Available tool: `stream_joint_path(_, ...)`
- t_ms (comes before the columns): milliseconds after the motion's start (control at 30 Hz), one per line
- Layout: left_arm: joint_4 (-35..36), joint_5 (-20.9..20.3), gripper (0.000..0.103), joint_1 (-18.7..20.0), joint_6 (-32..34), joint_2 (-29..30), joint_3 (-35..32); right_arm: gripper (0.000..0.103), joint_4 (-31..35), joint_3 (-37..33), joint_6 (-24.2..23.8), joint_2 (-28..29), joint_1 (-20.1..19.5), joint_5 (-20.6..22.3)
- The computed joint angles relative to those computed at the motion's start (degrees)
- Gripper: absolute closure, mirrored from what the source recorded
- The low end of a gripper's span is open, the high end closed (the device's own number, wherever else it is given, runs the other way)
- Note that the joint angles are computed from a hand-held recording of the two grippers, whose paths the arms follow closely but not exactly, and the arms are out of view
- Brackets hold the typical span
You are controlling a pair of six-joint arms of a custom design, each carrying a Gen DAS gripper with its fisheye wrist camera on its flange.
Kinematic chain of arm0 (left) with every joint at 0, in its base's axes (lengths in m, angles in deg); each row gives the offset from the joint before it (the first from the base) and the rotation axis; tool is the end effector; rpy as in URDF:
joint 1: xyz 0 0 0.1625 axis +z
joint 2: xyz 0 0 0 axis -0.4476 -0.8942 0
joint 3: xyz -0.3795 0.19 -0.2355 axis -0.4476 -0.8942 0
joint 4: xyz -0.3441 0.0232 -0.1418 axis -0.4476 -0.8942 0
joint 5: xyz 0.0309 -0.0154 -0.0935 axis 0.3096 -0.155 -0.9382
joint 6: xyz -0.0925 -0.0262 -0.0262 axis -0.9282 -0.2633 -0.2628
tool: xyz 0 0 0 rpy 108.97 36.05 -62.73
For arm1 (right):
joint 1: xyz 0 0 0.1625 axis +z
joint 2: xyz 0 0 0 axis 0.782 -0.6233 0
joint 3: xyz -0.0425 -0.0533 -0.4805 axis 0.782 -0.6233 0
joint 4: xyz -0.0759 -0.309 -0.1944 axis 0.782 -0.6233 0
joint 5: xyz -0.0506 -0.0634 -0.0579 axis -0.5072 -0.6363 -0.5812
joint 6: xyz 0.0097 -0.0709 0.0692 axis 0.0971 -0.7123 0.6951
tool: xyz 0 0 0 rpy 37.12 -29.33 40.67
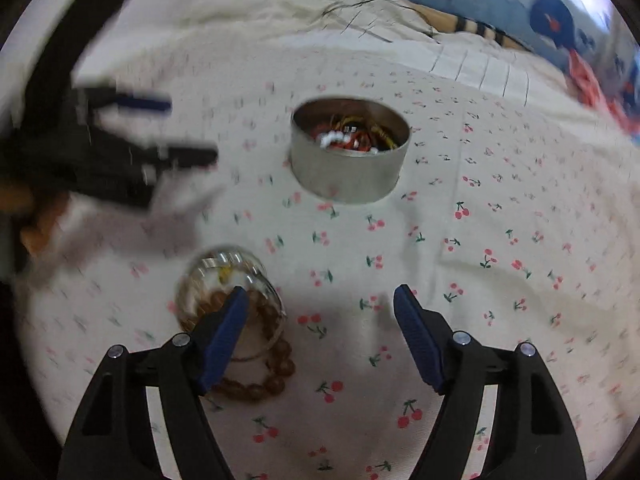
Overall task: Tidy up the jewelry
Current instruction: 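Move both tools toward the amber bead bracelet and silver bangle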
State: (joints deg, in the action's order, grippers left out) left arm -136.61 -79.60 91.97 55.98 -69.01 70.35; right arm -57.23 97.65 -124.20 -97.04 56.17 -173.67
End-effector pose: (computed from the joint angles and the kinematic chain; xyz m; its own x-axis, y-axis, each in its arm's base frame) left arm -0.1331 -0.8169 0.3219 -0.5753 -0.0519 -0.8163 0.4281 0.8312 -0.3546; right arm 0.3533 -0.8119 0.0433 -0.4408 -0.7221 0.5331 -0.8445 0.5350 0.0263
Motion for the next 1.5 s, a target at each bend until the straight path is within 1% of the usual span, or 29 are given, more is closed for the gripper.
stream_joint_path(33,-0.11,0.02,0.010,-0.07,0.16,0.01,0.08,0.031,-0.62,0.02,0.11,0.27,0.02,-0.51)
stream_joint_path(100,-0.17,-0.04,0.010,-0.07,0.65,0.13,0.00,0.031,-0.06,-0.47,1.67,0.40,-0.09,0.62)
stream_joint_path(167,-0.08,0.11,0.009,-0.17,1.13,0.28,-0.05,0.031,-0.28,-0.36,1.74,0.21,-0.10,1.73)
stream_joint_path(267,-0.38,0.12,0.009,-0.24,1.38,0.29,0.06,0.029,-1.48,-0.08,2.36,0.01,-0.22,1.81)
stream_joint_path(400,-0.69,-0.03,0.009,-0.23,1.44,0.20,0.13,0.029,-1.74,-1.28,0.99,1.36,-0.01,-1.25)
stream_joint_path(500,-0.79,0.12,0.009,-0.28,1.70,0.26,0.23,0.023,-4.16,-2.01,-0.52,2.21,0.22,-3.49)
stream_joint_path(533,-0.81,0.18,0.009,-0.28,1.85,0.27,0.21,0.021,-5.54,-2.33,-1.06,2.67,0.29,-5.14)
stream_joint_path(600,-1.06,0.53,0.009,-0.32,2.09,0.33,0.27,0.020,-8.46,-3.43,-2.02,3.86,0.43,-8.74)
stream_joint_path(633,-1.01,0.60,0.008,-0.34,2.01,0.34,0.26,0.020,-8.01,-3.71,-1.49,3.79,0.30,-8.70)
stream_joint_path(700,-0.99,0.67,0.008,-0.31,1.88,0.33,0.23,0.020,-6.41,-3.48,0.05,3.07,0.05,-7.03)
stream_joint_path(733,-0.99,0.67,0.008,-0.31,1.88,0.33,0.23,0.020,-5.26,-2.95,0.46,2.45,-0.09,-5.30)
stream_joint_path(767,-1.10,0.77,0.008,-0.32,1.90,0.35,0.23,0.020,-5.56,-2.68,-0.35,2.48,0.02,-5.44)
stream_joint_path(800,-0.99,0.77,0.008,-0.31,1.88,0.36,0.20,0.020,-7.18,-2.70,-1.99,3.01,0.22,-6.89)
stream_joint_path(833,-0.97,0.85,0.008,-0.33,2.02,0.41,0.18,0.020,-9.51,-3.49,-4.37,4.22,0.50,-9.74)
stream_joint_path(867,-1.08,0.99,0.008,-0.36,2.17,0.45,0.23,0.020,-10.25,-4.70,-4.34,5.01,0.41,-11.34)
stream_joint_path(933,-1.24,1.31,0.008,-0.39,2.46,0.49,0.27,0.019,-9.02,-7.10,-0.82,5.62,0.11,-12.42)
stream_joint_path(1000,-1.09,1.23,0.008,-0.36,2.35,0.48,0.19,0.019,-10.18,-9.04,1.10,6.21,-0.09,-13.75)
stream_joint_path(1067,-0.77,0.58,0.008,-0.34,2.13,0.27,0.23,0.019,-5.45,-9.40,7.34,4.72,-0.88,-10.49)
stream_joint_path(1100,-0.72,-0.10,0.008,-0.33,2.24,0.09,0.35,0.019,-2.02,-9.53,11.16,3.76,-1.45,-7.76)
stream_joint_path(1133,-1.17,-2.31,0.008,-0.30,3.19,-0.42,0.86,0.019,-0.21,-9.82,12.59,3.44,-1.69,-6.61)
stream_joint_path(1167,-1.64,-4.98,0.008,-0.23,4.32,-1.04,1.55,0.019,0.15,-10.07,12.55,3.52,-1.70,-6.77)
stream_joint_path(1200,-2.06,-8.56,0.008,-0.22,5.87,-1.80,2.40,0.019,-0.33,-10.26,11.93,3.74,-1.60,-7.52)
stream_joint_path(1233,-2.69,-11.02,0.008,-0.26,7.37,-2.31,3.18,0.019,-1.16,-10.44,11.05,4.05,-1.47,-8.65)
stream_joint_path(1267,-3.82,-14.92,0.008,-0.42,10.63,-3.06,4.68,0.019,-1.28,-10.72,11.04,4.21,-1.46,-9.20)
stream_joint_path(1300,-4.00,-17.75,0.008,-0.67,13.70,-3.49,5.85,0.019,-1.10,-11.00,11.43,4.30,-1.52,-9.27)
stream_joint_path(1333,-3.89,-19.32,0.008,-0.96,16.42,-3.65,6.91,0.019,-0.97,-11.19,12.21,4.18,-1.61,-9.18)
stream_joint_path(1400,-2.18,-20.76,0.008,-1.34,19.63,-3.54,8.07,0.019,-0.30,-11.73,13.70,3.91,-1.92,-8.75)
stream_joint_path(1467,0.93,-21.67,0.014,-1.34,20.91,-3.26,8.50,0.019,1.01,-13.18,15.13,4.22,-2.06,-8.48)
stream_joint_path(1500,2.36,-22.03,0.021,-1.24,20.67,-3.05,8.26,0.019,1.76,-14.00,15.70,4.40,-2.22,-8.15)
